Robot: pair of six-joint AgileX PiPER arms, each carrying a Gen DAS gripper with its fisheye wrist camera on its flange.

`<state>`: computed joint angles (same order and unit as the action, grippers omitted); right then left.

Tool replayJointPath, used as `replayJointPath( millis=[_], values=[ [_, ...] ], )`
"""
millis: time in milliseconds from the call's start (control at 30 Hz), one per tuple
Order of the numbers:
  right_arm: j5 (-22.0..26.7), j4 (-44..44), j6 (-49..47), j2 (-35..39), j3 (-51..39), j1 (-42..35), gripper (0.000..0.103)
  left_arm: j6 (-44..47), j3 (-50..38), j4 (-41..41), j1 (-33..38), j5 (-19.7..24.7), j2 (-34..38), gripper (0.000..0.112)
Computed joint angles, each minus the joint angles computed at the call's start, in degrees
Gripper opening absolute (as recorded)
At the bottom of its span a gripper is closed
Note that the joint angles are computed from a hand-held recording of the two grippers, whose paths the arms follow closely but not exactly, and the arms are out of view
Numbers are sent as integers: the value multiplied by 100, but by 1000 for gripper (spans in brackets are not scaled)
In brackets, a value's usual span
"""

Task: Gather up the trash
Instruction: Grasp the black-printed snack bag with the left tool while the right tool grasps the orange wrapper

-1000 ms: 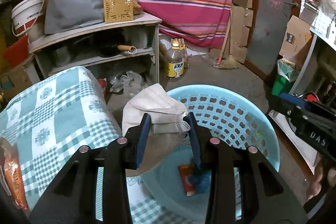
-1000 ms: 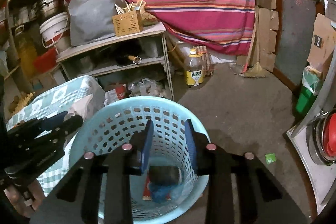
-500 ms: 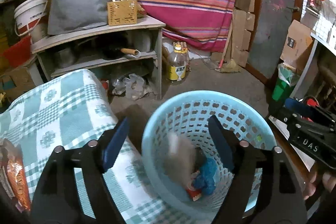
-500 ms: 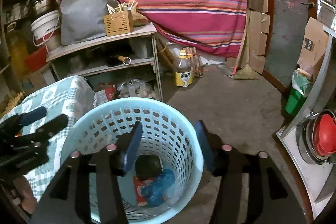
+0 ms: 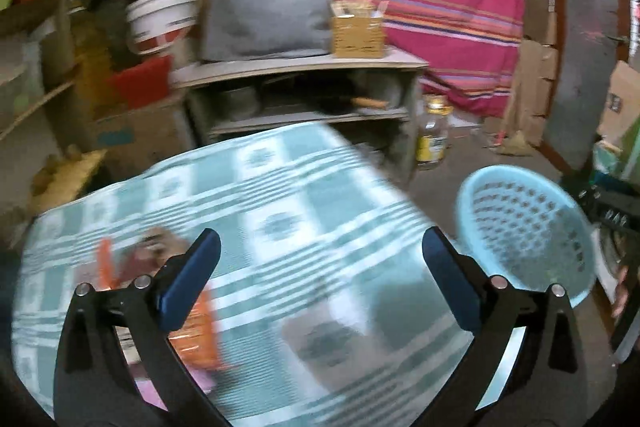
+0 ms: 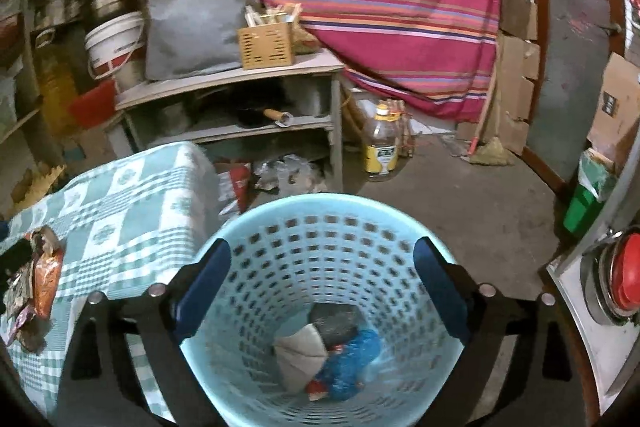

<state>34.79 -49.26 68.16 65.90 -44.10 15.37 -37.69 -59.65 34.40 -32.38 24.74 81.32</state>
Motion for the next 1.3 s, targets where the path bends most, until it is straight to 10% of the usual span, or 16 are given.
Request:
replayJointPath(
  millis=[367, 767, 1100, 1300],
  values=[
    [569, -330, 1134, 1064, -695, 1524, 91, 3434, 819, -2717, 2701, -381, -282, 97],
    [863, -233, 1068, 2233, -1694, 2276, 91, 5305, 994, -4085, 3453, -539, 433, 94],
    [896, -62, 752, 2915, -2422, 2623, 91, 7206, 703, -5772, 3722, -103, 612, 28],
    [1054, -41, 528, 3285, -2864, 2997, 91, 7888, 715, -6327, 3986, 111, 346, 20]
  ],
)
